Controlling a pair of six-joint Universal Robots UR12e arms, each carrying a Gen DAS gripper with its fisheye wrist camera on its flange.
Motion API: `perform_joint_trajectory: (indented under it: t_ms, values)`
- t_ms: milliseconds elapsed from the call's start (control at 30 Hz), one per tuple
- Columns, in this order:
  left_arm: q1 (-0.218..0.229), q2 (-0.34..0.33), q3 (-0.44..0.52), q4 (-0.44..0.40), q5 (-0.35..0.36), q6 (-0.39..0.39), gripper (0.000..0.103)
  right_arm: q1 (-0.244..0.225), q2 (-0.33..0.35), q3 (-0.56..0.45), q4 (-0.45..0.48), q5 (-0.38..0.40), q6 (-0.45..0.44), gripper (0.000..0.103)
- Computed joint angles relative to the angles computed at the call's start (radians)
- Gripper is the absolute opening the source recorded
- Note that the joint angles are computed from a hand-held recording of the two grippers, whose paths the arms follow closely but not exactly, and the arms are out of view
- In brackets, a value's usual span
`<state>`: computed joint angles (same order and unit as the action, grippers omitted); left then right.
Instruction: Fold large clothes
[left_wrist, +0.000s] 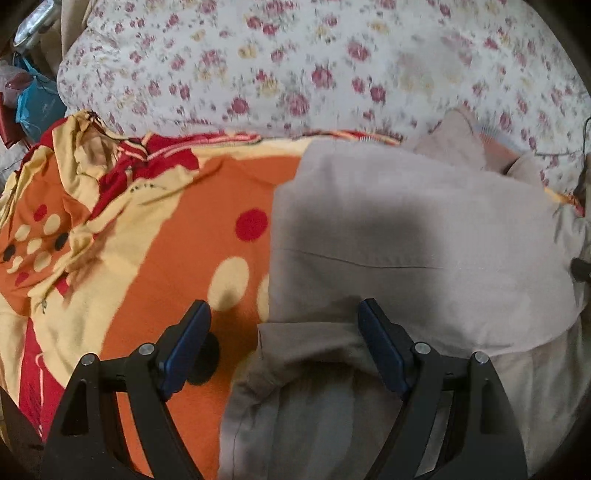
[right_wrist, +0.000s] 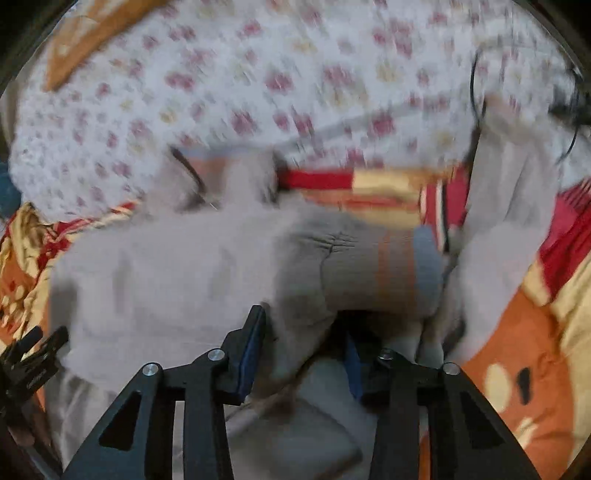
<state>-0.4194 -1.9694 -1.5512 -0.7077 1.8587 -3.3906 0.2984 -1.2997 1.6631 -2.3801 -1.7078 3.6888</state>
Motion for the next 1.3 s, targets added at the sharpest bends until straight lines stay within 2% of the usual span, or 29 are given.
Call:
perform_joint_trajectory:
  t_ms: [33,167,300,500,633,867,1033,1133,1200,1300]
  values:
    - [0.0,0.002,-0.004,0.01,-0.001,-0.001,0.083,-0.013,0.0,0.01,0.002,0.036,0.016,0.038]
    - [0.004,0.01,-0.005,0.0,-0.012,-0.004,0.082,-0.02,-0.043,0.046,-0.053,0.062,0.037,0.04]
    - [0.01,0.037,-0.03,0.02,-0.036,-0.018,0.082,-0.01,-0.094,0.075,-0.092,0.02,0.042,0.044]
    - [0.016,0.087,-0.081,0.038,-0.056,-0.002,0.082,-0.009,-0.148,0.129,-0.124,0.047,0.053,0.043]
    - [0.015,0.109,-0.1,0.046,-0.066,0.013,0.082,-0.029,-0.178,0.164,-0.108,0.007,0.115,0.051]
    - [0.002,0.106,-0.092,0.058,-0.093,0.026,0.082,-0.085,-0.224,0.219,-0.086,-0.052,0.207,0.053]
    - [-0.016,0.091,-0.073,0.047,-0.102,0.055,0.082,-0.114,-0.223,0.228,-0.104,-0.039,0.232,0.053]
    - [-0.022,0.086,-0.067,0.04,-0.11,0.062,0.082,-0.107,-0.2,0.198,-0.095,-0.042,0.197,0.053]
    - [-0.025,0.084,-0.065,0.036,-0.112,0.065,0.082,-0.094,-0.171,0.158,-0.057,-0.068,0.161,0.054]
    - [-0.03,0.083,-0.063,0.03,-0.112,0.068,0.082,-0.091,-0.135,0.122,-0.033,-0.103,0.184,0.058]
